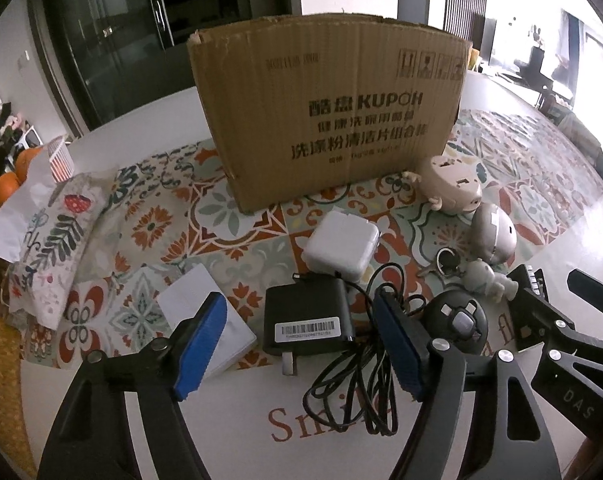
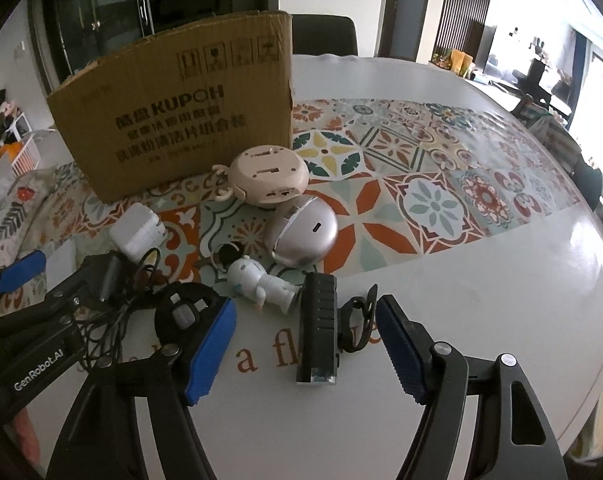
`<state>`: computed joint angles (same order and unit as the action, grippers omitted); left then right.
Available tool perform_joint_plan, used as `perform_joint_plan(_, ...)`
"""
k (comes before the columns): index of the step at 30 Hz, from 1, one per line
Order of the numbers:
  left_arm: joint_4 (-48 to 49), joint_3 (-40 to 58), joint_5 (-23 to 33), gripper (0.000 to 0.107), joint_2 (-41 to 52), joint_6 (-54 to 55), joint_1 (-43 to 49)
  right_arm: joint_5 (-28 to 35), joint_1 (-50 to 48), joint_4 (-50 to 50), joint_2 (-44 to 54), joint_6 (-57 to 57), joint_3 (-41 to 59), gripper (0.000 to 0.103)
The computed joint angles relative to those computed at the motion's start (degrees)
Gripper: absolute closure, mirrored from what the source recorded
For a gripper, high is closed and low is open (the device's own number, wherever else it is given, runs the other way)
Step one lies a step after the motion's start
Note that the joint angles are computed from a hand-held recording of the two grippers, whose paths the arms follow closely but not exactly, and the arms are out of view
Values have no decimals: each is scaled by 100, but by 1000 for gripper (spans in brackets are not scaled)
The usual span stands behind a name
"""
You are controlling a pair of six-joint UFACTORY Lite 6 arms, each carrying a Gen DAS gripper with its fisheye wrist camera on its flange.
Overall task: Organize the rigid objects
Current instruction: 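Move right tool to black rectangular device while left tool approaches black barcode charger, then close right tool on black rectangular device while left tool grips black charger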
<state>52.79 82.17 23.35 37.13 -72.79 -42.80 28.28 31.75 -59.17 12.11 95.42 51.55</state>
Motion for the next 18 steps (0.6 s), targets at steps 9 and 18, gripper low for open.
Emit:
perform_joint_plan(9, -468, 270, -81, 36, 346, 413, 115, -148, -147, 202, 336, -215, 171, 35)
perform_joint_plan(18, -836, 484, -225, 41, 631, 723, 225, -276, -258, 362, 631, -427, 341, 42)
